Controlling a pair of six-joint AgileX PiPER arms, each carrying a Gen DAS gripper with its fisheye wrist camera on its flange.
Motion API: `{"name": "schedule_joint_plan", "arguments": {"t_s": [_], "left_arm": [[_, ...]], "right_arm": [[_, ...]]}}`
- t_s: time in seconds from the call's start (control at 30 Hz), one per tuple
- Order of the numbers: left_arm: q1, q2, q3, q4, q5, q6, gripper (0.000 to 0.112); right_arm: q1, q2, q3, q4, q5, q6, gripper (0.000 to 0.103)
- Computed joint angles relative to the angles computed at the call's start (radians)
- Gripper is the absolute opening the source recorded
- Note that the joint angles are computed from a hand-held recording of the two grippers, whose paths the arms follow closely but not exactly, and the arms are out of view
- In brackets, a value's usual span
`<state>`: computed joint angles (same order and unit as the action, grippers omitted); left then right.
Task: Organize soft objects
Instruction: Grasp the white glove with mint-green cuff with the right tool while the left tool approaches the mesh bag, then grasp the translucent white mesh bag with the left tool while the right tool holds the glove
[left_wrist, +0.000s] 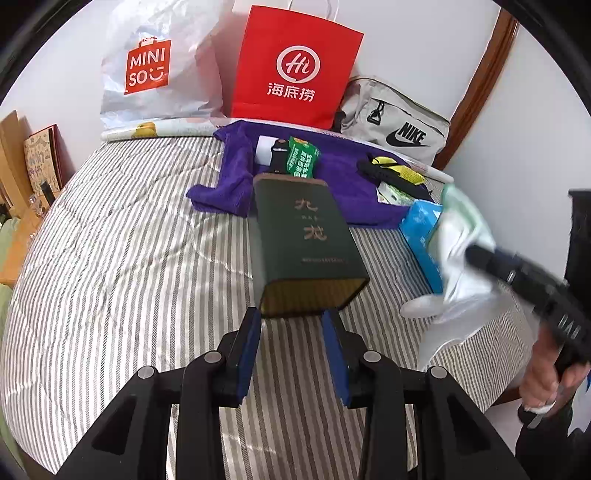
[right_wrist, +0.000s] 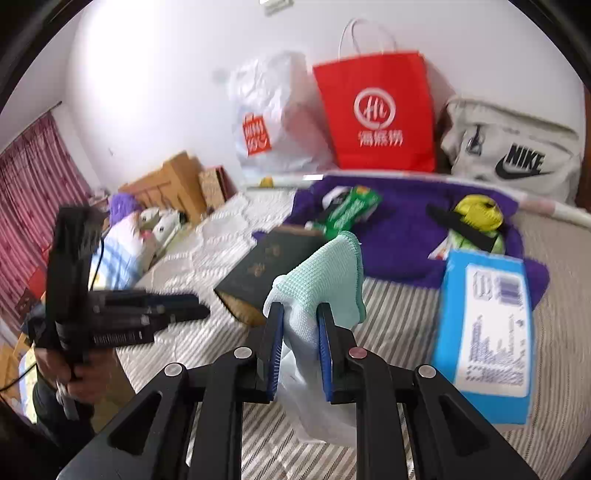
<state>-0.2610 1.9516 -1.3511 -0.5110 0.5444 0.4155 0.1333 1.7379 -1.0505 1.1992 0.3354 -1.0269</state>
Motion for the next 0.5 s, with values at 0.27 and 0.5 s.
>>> {"name": "schedule_joint_plan", "arguments": {"t_s": [0.27, 0.5], "left_arm": [[-0.017, -0.014, 0.04, -0.028, -0.002, 0.021, 0.033], [-0.077, 0.006, 0.039, -0.039, 0.008, 0.015, 0.033]], "right_arm": [[-0.019, -0.109, 0.032, -0.071, -0.052, 0.052, 0.018], [-0.084, -0.211, 0.151, 0.021, -0.057, -0.051, 0.018]]}}
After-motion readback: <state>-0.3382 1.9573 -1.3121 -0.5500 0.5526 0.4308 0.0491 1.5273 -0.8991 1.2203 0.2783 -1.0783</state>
